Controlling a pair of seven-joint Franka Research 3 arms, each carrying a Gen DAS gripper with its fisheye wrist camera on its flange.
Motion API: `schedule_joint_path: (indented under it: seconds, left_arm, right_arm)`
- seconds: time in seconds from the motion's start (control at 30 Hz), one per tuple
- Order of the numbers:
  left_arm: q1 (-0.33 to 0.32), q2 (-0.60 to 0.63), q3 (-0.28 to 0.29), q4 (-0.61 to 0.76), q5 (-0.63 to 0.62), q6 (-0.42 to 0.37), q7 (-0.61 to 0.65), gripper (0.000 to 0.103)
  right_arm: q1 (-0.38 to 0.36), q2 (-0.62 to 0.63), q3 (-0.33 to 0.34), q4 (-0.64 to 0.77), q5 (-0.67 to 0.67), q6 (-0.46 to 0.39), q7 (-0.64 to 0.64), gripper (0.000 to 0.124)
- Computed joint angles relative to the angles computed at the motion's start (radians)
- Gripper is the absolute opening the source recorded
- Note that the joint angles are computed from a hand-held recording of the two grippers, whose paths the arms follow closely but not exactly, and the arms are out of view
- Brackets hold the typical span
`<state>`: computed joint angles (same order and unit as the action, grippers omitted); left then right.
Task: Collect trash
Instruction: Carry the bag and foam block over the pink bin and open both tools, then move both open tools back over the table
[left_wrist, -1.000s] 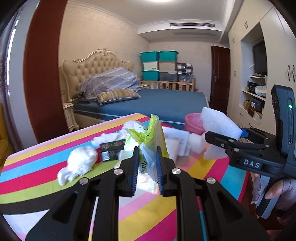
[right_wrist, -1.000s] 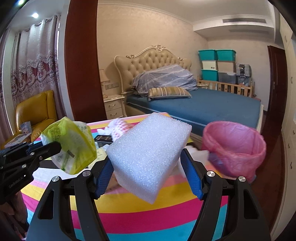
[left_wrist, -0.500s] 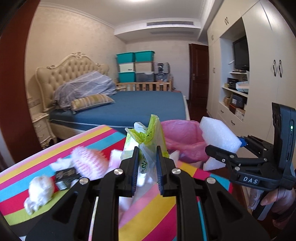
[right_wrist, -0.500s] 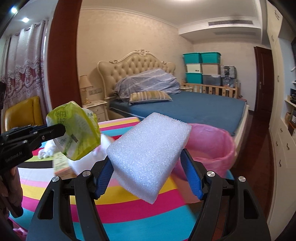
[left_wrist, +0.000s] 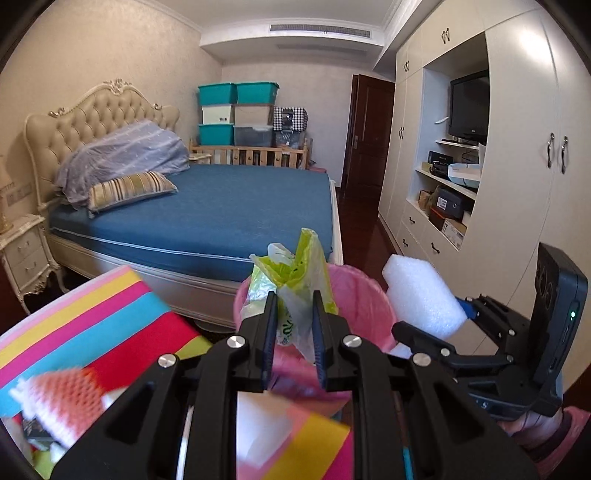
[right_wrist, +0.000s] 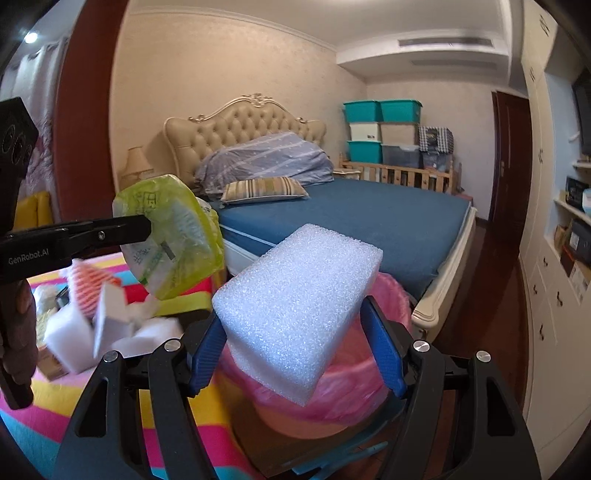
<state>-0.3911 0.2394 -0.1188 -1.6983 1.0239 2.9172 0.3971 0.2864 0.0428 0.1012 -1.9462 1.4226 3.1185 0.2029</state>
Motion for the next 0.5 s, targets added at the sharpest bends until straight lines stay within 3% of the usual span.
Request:
schedule_joint_path:
  seconds: [0.23, 0.33, 0.37, 0.4, 0.5]
  left_arm:
    - [0.003, 0.198, -0.019, 0.231, -0.225, -0.044, 0.218, 0.02]
    - [0.01, 0.262, -0.028, 0.312, -0.329, -0.058, 0.297, 0.027]
    - [0.017, 0.282, -0.039, 0.332, -0.37, -0.049, 0.324, 0.035]
    - [0.014, 0.299, -0.038, 0.357, -0.398, -0.055, 0.34, 0.047]
    - [-0.046, 0.274, 0.053, 0.333, -0.376, -0.052, 0.263, 0.059]
  right_arm:
    - [-0.044, 0.093, 0.007, 0.099, -0.045, -0.041, 0.004, 0.068]
    - [-0.055, 0.119, 0.031, 0.119, -0.04, -0.042, -0.044, 0.07]
    - [-0.058, 0.121, 0.04, 0.116, -0.023, -0.035, -0.075, 0.073]
    - [-0.055, 0.132, 0.046, 0.122, -0.017, -0.009, -0.101, 0.084]
    - [-0.064, 0.135, 0.062, 0.117, 0.011, 0.024, -0.138, 0.085]
